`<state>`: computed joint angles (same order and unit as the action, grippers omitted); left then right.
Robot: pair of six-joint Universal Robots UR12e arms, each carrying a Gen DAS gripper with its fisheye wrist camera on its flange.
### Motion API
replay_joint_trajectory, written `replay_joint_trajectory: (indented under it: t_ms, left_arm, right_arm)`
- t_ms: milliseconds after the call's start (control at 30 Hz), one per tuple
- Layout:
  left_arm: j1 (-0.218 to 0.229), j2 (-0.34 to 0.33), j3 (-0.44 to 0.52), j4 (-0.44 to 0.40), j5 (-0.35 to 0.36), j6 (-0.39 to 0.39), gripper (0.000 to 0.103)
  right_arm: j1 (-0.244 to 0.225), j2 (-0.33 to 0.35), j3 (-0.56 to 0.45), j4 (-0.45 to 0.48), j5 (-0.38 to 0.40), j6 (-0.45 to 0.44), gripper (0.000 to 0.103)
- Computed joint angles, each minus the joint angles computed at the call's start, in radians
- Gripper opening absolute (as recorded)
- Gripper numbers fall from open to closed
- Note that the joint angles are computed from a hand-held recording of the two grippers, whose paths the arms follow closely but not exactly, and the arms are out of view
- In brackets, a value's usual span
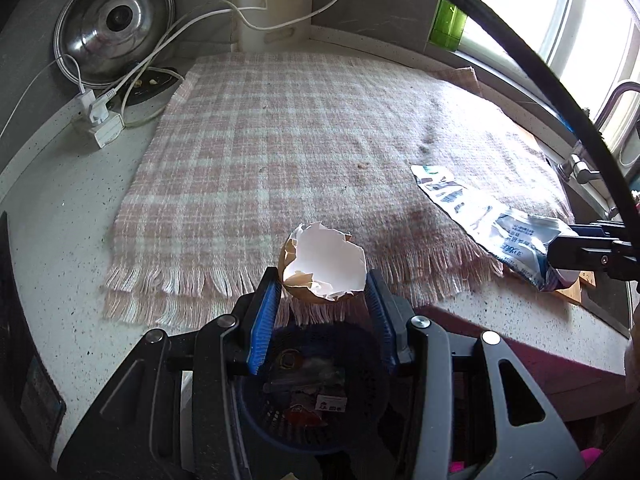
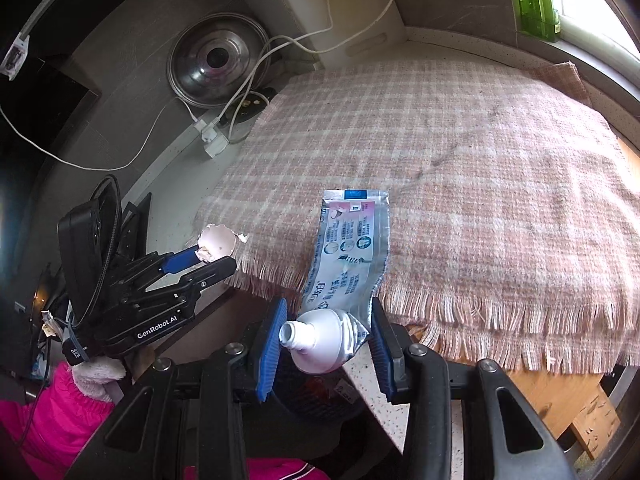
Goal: Collect trash
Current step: 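Carry the eggshell and toothpaste tube down over the blue basket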
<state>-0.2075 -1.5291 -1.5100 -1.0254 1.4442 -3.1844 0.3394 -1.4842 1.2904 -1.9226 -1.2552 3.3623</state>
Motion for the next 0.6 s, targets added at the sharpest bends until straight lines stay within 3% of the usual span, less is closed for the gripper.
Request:
replay_joint_trajectory:
  t_ms: [600]
  left_arm:
    - [0.019, 0.116, -0.143, -0.057, -0.009, 0.016, 0.044]
  right_arm:
    - [0.079, -0.046, 0.076, 0.016, 0.025, 0.012, 0.041]
